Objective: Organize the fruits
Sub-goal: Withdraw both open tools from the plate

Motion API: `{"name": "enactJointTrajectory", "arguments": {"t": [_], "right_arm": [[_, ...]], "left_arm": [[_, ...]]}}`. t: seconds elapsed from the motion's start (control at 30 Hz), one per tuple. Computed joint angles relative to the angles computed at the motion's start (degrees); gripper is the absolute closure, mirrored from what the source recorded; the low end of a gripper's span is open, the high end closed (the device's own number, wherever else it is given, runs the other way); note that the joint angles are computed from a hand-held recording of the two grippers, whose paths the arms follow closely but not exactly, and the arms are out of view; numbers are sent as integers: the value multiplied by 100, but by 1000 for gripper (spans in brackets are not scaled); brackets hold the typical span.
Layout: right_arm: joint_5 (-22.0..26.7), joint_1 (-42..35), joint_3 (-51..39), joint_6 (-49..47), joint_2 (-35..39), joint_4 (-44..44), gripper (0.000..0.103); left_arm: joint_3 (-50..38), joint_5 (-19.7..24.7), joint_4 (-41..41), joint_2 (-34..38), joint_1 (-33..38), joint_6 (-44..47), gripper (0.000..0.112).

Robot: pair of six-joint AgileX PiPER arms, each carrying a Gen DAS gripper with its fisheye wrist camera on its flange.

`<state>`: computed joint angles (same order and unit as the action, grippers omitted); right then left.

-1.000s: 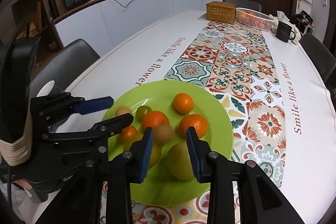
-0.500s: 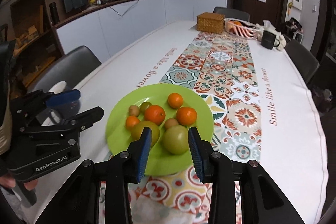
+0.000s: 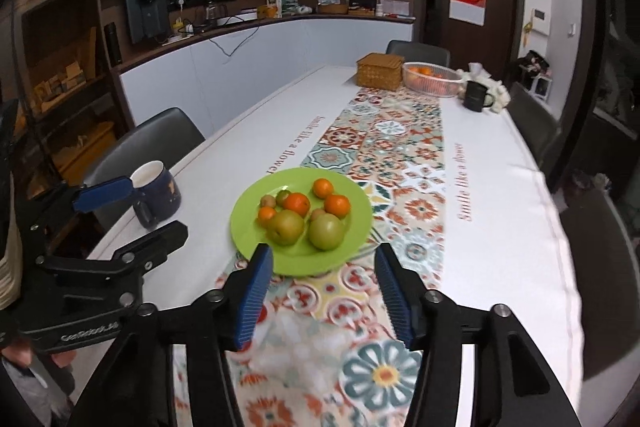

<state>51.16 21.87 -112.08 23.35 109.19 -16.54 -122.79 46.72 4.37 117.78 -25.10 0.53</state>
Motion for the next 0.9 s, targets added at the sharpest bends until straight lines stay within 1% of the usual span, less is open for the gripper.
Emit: {"name": "enactJointTrajectory", "arguments": {"t": [0.1,0.13,0.27,0.47,0.67,0.83,0.9], "right_arm": [[-6,156,658,155,-516,-353,44],[15,202,865,190,-676,-446,44],[52,314,1576,519,-1195,-681,42],[-26,602,2824,1645,-2055,-1341,42],[-104,886,3816,2702,-2699,-1800,42],[4,1181,4598,3492,-3200,-2109,42],[146,1352,4913,3833,-3394,-2240,42]], "left_arm": [[781,-363,101,-508,-180,-163,23],[825,-390,94,-536,-207,-180,22],[1541,-681,86,-947,-396,-331,22],[2276,-886,167,-1352,-662,-488,21],[3032,-1187,113,-1744,-915,-546,20],[3559,-1352,172,-1933,-1211,-656,18],[3707,-1395,151,-1962,-1337,-613,18]]}}
